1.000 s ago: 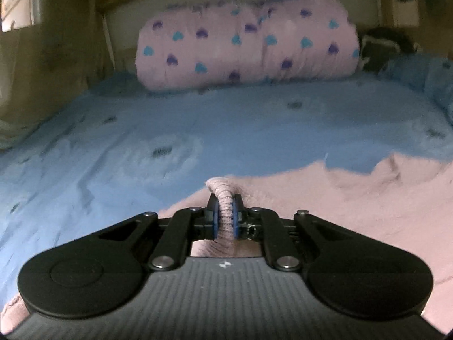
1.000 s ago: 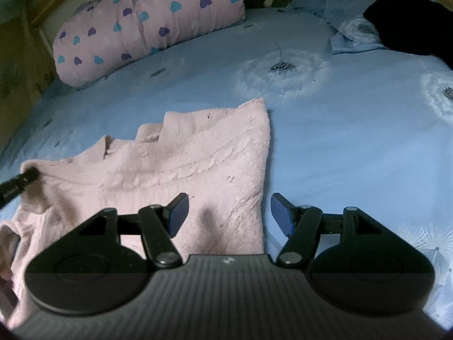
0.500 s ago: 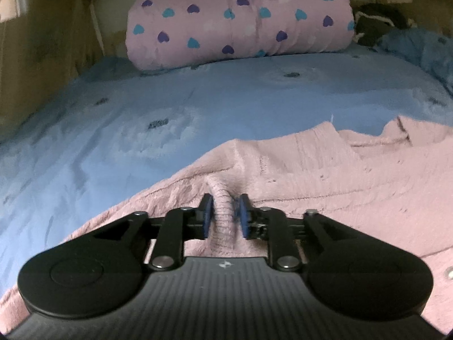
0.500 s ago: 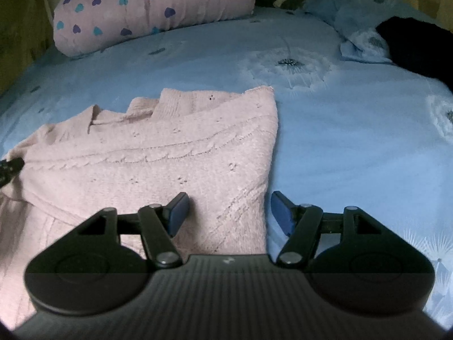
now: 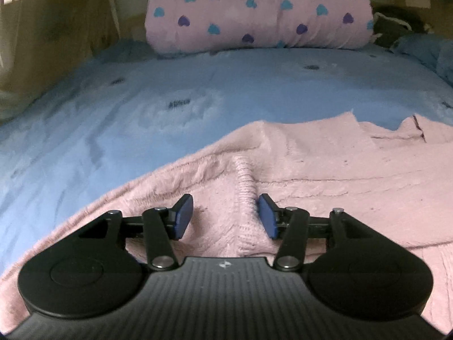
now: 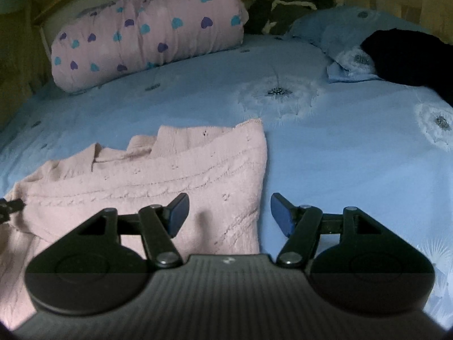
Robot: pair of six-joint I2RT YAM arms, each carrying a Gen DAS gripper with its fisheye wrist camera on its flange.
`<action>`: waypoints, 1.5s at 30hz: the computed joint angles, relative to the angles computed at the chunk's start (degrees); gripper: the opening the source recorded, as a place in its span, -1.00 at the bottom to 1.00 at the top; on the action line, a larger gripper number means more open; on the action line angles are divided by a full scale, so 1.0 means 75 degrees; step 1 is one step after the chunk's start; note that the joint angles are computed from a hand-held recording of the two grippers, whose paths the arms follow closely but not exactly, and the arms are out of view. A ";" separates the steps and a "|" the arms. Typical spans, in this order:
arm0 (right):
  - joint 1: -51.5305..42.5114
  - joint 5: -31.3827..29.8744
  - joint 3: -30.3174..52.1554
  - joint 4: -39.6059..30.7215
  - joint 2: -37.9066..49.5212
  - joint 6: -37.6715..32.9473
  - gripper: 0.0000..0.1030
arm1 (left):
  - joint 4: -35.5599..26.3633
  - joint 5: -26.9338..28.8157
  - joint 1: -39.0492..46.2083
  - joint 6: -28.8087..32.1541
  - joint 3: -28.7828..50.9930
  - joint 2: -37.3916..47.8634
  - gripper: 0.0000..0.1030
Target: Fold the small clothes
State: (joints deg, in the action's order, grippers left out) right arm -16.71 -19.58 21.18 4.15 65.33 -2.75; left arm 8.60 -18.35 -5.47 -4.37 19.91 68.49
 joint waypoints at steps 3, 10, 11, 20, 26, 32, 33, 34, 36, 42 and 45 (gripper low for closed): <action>0.0257 0.0545 0.0212 -0.0226 0.0467 -0.0093 0.25 | 0.0099 -0.0145 0.0008 0.0026 0.0027 0.0152 0.32; 0.0265 0.0600 0.0225 -0.0151 0.0710 -0.0016 0.27 | -0.0680 0.0063 0.0140 -0.0238 0.0233 -0.0350 0.36; 0.0236 0.0591 0.0226 -0.0182 0.0656 0.0070 0.27 | -0.0853 0.0155 0.0167 -0.0216 0.0333 -0.0481 0.36; 0.0130 -0.0059 0.1357 -0.0346 0.0943 -0.0463 0.28 | -0.1226 0.0658 -0.0042 0.0307 0.1924 0.0403 0.43; 0.0671 -0.0177 0.2696 -0.0192 0.2572 -0.1036 0.28 | -0.0852 0.0876 -0.0596 0.0636 0.3243 0.2219 0.46; 0.1342 -0.0006 0.4202 -0.0721 0.4122 -0.2216 0.28 | -0.0611 0.1523 -0.1252 0.0358 0.3930 0.3338 0.46; 0.1374 0.0039 0.4379 -0.0744 0.4324 -0.2259 0.27 | -0.0558 0.1581 -0.1379 0.0369 0.4014 0.3507 0.46; 0.1385 0.0059 0.4569 -0.0787 0.4525 -0.2280 0.27 | -0.0508 0.1546 -0.1536 0.0423 0.4093 0.3691 0.46; 0.1407 0.0066 0.4865 -0.0863 0.4914 -0.2333 0.26 | -0.0519 0.1223 -0.1832 0.0565 0.4419 0.4171 0.46; 0.1227 -0.0394 0.4494 -0.0638 0.4972 -0.2578 -0.75 | -0.0040 -0.0038 -0.2390 0.0625 0.5089 0.5443 0.47; 0.1334 0.0249 0.3401 0.0535 0.4184 -0.2389 -0.75 | 0.0528 -0.1582 -0.2679 0.0724 0.5418 0.6184 0.48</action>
